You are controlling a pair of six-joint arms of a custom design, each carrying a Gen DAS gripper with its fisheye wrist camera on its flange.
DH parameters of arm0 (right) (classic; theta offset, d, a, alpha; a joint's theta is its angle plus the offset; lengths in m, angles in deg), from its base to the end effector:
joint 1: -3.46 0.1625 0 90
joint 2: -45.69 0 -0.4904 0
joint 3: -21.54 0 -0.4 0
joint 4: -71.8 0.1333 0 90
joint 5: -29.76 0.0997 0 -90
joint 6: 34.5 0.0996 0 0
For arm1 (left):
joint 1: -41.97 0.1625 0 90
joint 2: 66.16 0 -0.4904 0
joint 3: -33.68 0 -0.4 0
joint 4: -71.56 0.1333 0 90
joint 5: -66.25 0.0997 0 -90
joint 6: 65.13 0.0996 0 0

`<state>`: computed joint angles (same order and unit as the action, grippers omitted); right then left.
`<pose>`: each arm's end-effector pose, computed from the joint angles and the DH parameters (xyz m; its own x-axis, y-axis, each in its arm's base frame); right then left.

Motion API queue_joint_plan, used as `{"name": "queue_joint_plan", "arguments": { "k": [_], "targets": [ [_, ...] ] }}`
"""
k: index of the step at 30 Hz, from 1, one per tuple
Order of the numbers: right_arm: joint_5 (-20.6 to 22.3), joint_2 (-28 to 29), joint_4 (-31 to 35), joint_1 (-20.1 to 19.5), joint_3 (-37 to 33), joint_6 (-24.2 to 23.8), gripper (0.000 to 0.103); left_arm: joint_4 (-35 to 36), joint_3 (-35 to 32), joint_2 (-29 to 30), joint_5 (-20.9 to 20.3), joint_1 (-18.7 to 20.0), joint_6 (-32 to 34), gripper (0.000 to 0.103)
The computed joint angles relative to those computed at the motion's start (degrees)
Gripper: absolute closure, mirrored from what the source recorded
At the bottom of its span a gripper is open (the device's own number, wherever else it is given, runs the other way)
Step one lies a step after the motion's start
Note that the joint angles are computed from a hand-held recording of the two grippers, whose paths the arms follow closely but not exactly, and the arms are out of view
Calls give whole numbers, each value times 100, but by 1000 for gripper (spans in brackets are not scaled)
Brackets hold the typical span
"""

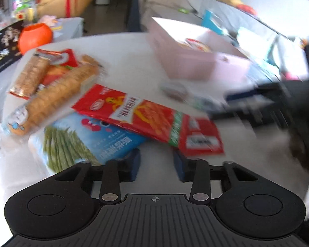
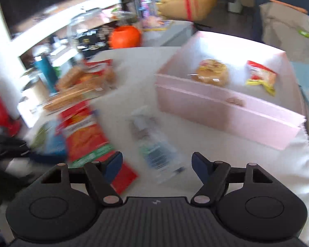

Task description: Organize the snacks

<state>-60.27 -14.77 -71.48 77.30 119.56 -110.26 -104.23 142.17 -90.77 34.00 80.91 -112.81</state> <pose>-0.0618 -0.6920 0.2765 -0.4959 -0.8277 0.2627 -0.8650 0.4973 -0.0662 -0.3221 -0.5400 -0.0808 -0.8153 -0.1969 -0.5444 0.2592 0.7167 -0.6474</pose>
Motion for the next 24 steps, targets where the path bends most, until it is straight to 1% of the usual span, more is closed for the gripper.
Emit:
{"name": "queue_joint_plan", "arguments": {
  "k": [3,4,5,7,9,12,13,14,15,16,18,19,21,24],
  "targets": [
    [60,-113,-354,-30,449,-654,26,104,-27,-71,344,143,-263,69],
    [62,-131,-550,-34,605,-834,26,284,-38,-99,494,168,-479,72],
    [63,-137,-714,-43,722,-994,26,367,-38,-125,575,195,-619,72],
    [116,-103,-1044,-52,850,-1111,26,366,-12,-133,719,174,-724,72],
    [262,-21,-1387,-48,867,-972,26,176,18,-104,740,125,-560,71],
    [471,245,-1956,-18,768,-715,26,-113,0,-24,539,56,-145,71],
    [400,366,-2092,31,688,-595,26,-134,0,-15,439,25,-42,71],
    [309,457,-2093,72,604,-475,29,-179,-4,-4,293,0,87,71],
    [223,523,-1976,106,512,-347,42,-261,-16,30,170,-9,187,71],
    [149,550,-1710,129,407,-236,50,-291,-45,54,20,-30,241,71],
    [175,528,-1716,127,458,-255,63,-278,-109,81,-255,-53,313,71],
    [159,477,-1604,121,473,-310,63,-197,-171,107,-383,-67,345,71],
    [171,374,-1509,68,525,-324,63,-76,-296,170,-508,-82,427,71],
    [275,214,-1746,-130,667,-392,63,-204,-473,318,-716,-62,661,71]
  ]
}}
